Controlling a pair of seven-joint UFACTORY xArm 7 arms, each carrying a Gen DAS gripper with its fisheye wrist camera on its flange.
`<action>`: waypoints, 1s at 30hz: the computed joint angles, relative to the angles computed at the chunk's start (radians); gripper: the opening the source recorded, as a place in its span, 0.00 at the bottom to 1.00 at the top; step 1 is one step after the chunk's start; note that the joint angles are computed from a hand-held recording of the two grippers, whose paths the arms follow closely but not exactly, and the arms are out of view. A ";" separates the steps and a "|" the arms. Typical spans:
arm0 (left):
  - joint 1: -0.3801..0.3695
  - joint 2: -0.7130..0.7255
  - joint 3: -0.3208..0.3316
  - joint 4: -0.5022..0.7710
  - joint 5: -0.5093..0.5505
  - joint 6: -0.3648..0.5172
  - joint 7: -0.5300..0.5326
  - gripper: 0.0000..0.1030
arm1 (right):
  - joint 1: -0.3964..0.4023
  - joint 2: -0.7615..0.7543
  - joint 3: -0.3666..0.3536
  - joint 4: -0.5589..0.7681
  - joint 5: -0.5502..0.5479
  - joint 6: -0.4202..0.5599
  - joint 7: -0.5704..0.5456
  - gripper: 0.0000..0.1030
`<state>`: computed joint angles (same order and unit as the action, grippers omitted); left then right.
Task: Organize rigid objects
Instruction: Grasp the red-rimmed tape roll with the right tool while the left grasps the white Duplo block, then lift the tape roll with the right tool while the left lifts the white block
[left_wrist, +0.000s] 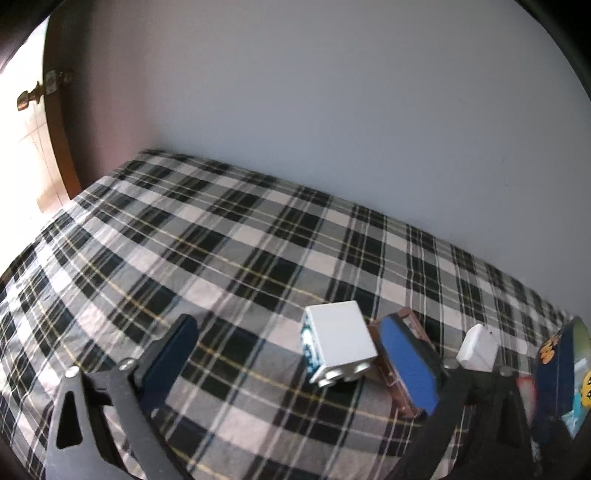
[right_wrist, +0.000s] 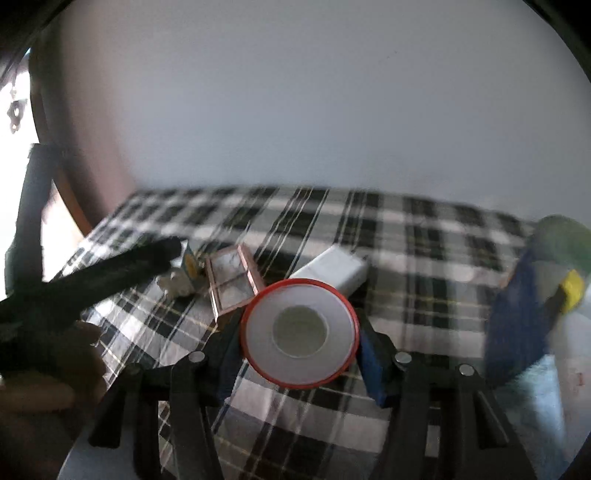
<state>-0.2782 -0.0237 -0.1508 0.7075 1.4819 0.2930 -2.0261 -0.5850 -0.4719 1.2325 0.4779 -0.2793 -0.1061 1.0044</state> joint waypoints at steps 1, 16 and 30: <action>0.000 0.016 0.001 0.009 -0.024 0.000 0.034 0.89 | 0.008 -0.034 -0.003 -0.006 0.005 0.003 0.008 0.56; 0.031 0.047 0.051 -0.023 -0.170 -0.095 0.347 0.99 | 0.104 0.012 -0.111 -0.044 0.014 -0.024 -0.042 0.56; 0.056 0.039 0.051 -0.002 0.058 -0.143 0.122 0.35 | 0.032 0.020 -0.039 -0.032 0.048 -0.047 -0.057 0.56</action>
<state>-0.2226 0.0152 -0.1000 0.7059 1.5403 0.1504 -1.9039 -0.5534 -0.4515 1.1938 0.4461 -0.2312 -0.1529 0.9477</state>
